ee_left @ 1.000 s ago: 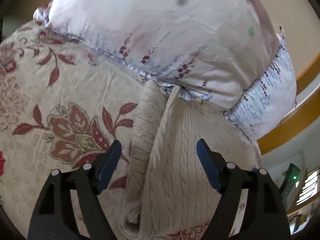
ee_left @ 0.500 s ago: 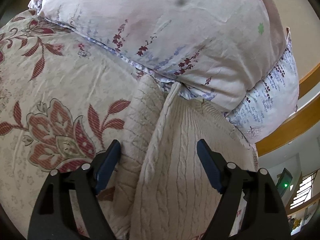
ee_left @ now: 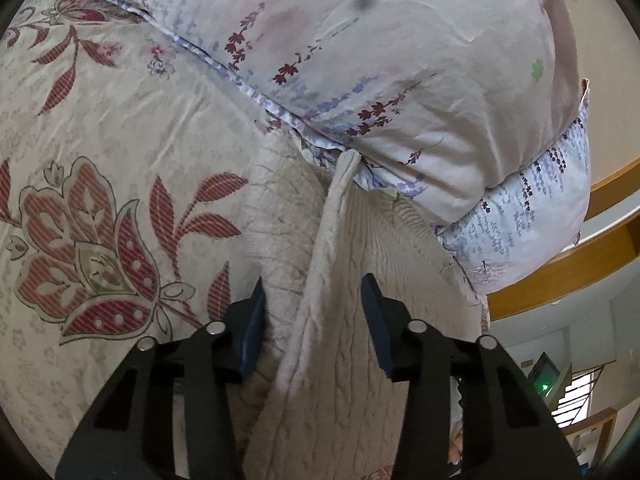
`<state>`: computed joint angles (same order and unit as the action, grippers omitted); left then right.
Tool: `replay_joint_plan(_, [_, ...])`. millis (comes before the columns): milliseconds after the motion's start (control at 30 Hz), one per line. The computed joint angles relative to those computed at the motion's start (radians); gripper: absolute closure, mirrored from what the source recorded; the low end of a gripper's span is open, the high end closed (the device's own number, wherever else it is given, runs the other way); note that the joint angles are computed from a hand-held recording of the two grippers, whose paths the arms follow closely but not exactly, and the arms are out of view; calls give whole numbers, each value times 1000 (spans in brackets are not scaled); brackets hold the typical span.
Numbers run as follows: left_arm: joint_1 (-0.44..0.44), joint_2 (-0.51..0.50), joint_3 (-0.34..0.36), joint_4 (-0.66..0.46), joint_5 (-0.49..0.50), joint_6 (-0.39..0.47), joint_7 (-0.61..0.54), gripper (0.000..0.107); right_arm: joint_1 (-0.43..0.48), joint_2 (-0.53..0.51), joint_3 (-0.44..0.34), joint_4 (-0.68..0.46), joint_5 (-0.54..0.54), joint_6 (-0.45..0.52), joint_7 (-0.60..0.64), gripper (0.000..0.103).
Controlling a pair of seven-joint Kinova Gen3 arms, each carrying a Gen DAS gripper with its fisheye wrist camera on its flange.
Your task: Fold small clothes
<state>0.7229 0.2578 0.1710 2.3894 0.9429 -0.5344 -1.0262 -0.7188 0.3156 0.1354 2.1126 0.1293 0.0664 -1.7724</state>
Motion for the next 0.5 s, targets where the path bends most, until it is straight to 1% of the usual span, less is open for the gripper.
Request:
replay_joint_plan(33, [-3,1,0,-3,-2,6,-2,70,0,0,0,0,0,0,0,24])
replay_joint_plan(67, [-8,2,-1,-7,-10,18,-3,80,-1,0,1,0,-1,1,0,24])
replay_joint_plan(100, [-12,4,0,-7,-26,22,7,84,-3,0,2,0,-1,1,0,24])
replay_joint_plan(167, [-7,-1,-1,-9,-29,15,11,87,-5,0,5,0,-1,2,-1,24])
replay_joint_plan(267, [9,-23,5,-15,-24,-27,-4,88,4,1,-5,-5,1,8,2,24])
replay_joint_plan(367, [34,-43,13,-59,29,-59,-94,89,14,3,-16,-9,4,11,3,24])
replay_joint_plan(400, [35,-44,20,-74,42,-67,-116,89,4,3,-7,-8,5,12,-2,24])
replay_joint_plan(433, [35,-44,27,-88,42,-76,-128,89,-2,3,-2,-9,6,12,-5,24])
replay_joint_plan(500, [29,-36,44,-119,2,-105,-114,90,-10,3,5,-8,9,12,-10,23])
